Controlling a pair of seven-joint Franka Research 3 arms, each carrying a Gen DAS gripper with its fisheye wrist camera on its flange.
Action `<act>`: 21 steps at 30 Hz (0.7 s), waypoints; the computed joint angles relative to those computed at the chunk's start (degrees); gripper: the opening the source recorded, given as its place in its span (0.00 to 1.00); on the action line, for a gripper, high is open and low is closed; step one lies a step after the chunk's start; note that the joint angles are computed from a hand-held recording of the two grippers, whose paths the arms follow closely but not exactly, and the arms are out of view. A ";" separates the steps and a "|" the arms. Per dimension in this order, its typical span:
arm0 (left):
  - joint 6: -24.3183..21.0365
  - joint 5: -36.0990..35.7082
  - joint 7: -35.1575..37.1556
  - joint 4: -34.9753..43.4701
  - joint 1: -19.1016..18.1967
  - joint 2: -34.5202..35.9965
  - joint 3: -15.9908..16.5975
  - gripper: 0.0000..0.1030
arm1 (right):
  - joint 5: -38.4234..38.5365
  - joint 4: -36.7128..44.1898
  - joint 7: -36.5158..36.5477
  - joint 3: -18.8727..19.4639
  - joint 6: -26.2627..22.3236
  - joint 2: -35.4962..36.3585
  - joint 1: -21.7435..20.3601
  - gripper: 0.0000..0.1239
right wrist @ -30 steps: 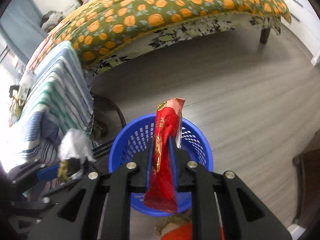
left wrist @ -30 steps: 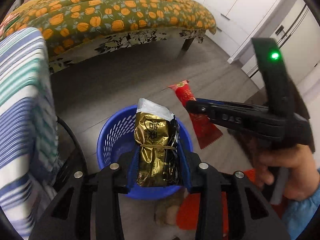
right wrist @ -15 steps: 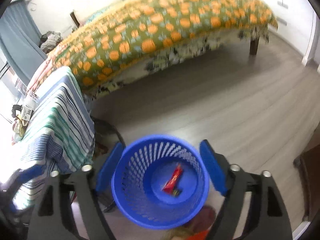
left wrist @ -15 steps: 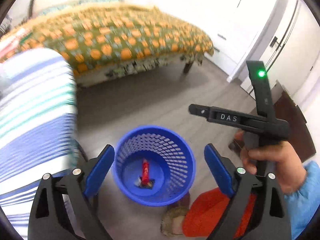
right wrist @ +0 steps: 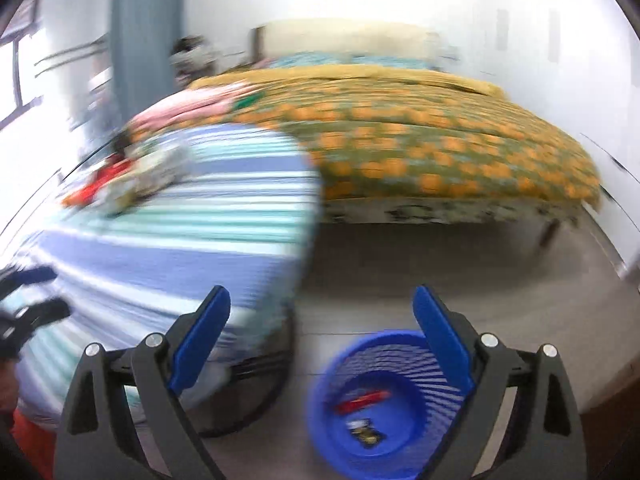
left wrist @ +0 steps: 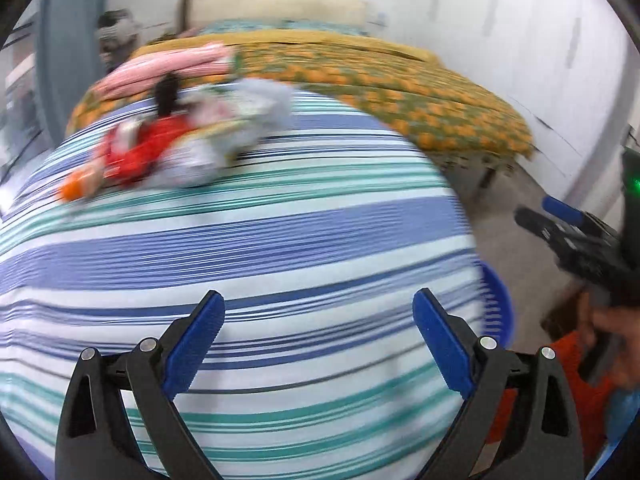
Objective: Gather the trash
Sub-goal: 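Move both tools back over the table toward the trash pile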
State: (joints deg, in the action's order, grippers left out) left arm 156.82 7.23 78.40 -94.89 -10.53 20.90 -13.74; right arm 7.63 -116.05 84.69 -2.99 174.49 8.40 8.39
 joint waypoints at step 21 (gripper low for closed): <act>-7.37 5.05 -4.72 2.04 7.16 0.63 5.42 0.91 | 0.73 48.70 5.38 3.85 -28.77 28.83 10.08 0.73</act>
State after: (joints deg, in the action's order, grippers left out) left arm 149.44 12.28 73.68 -92.85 -3.37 21.53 -8.32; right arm 8.36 -67.36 90.07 0.86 145.71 37.22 18.47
